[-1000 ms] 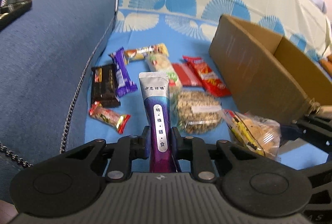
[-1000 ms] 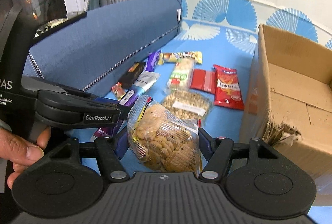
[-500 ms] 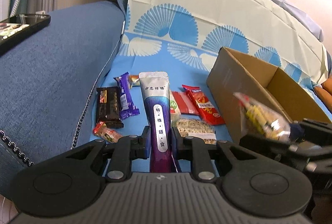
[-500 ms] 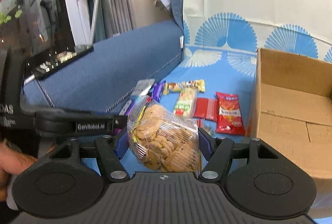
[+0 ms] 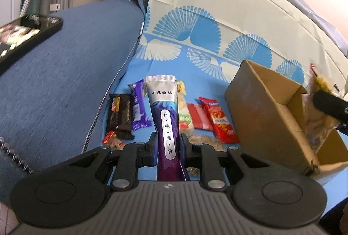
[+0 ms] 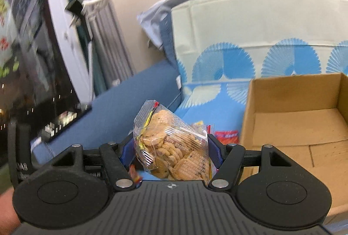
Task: Organize snacks
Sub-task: 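Carry the biscuit bag and purple tube into the box and open both grippers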
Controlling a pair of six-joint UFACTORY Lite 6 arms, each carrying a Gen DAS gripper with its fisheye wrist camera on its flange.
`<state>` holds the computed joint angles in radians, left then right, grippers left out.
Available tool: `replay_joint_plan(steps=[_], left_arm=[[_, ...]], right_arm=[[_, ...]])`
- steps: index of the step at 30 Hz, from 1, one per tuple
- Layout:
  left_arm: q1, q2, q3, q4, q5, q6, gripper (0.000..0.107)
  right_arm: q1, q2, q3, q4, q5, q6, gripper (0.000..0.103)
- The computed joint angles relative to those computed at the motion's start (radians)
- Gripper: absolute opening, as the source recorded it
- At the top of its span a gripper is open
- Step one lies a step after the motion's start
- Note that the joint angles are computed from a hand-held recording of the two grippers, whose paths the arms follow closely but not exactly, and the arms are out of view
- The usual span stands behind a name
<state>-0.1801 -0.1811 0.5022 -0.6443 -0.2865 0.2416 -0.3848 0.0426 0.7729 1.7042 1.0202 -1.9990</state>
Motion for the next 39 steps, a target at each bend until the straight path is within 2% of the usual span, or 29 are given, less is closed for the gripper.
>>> replay_joint_plan(steps=[4,7,15,17,21,23,27,30,32,33,34,35,36,37,39], left_arm=[[-0.08,0.054,0.127,-0.285,-0.007,0.259,0.021],[-0.15,0.138,0.266,-0.46,-0.026,0.419,0.021],[-0.322,0.449,0.707,-0.73,-0.07,0.671,0.021],[-0.356,0.531,0.818,-0.778,-0.075,0.722,0.021],[-0.419,0.688,1.043,-0.896,-0.086,0.858,0.021],[-0.444,0.753,1.139,-0.945,-0.096,0.927,0.021],[-0.488,0.856,1.297,-1.012,-0.113,1.043,0.021],[-0.501,0.904,1.377,-1.06,-0.112,1.106,0.022],[-0.495,0.927,1.425,-1.157,-0.086,1.201,0.026],[-0.492,0.942,1.453,-1.213,-0.08,1.252,0.038],[-0.491,0.942,1.458,-1.227,-0.081,1.263,0.056],[-0.491,0.932,1.446,-1.199,-0.082,1.232,0.061],[-0.492,0.914,1.418,-1.132,-0.082,1.165,0.062],[-0.491,0.895,1.391,-1.102,-0.083,1.136,0.062],[-0.488,0.845,1.311,-1.014,-0.083,1.048,0.062]], right_arm=[[-0.061,0.042,0.074,0.004,0.013,0.08,0.069],[-0.091,0.06,0.112,0.032,-0.025,0.113,0.069],[-0.183,0.12,0.202,0.109,-0.181,0.137,0.069],[-0.189,0.132,0.198,0.184,-0.223,0.041,0.069],[-0.163,0.13,0.176,0.397,-0.387,-0.224,0.069],[-0.154,0.143,0.18,0.461,-0.424,-0.305,0.069],[-0.145,0.155,0.183,0.523,-0.441,-0.403,0.069],[-0.158,0.142,0.175,0.484,-0.439,-0.372,0.069],[-0.153,0.139,0.179,0.483,-0.449,-0.362,0.069],[-0.15,0.137,0.177,0.488,-0.456,-0.364,0.07],[-0.148,0.137,0.183,0.482,-0.465,-0.356,0.072],[-0.133,0.141,0.198,0.493,-0.489,-0.361,0.076],[-0.121,0.136,0.193,0.528,-0.507,-0.396,0.089],[-0.114,0.131,0.187,0.564,-0.517,-0.431,0.098],[-0.108,0.122,0.183,0.569,-0.525,-0.431,0.099]])
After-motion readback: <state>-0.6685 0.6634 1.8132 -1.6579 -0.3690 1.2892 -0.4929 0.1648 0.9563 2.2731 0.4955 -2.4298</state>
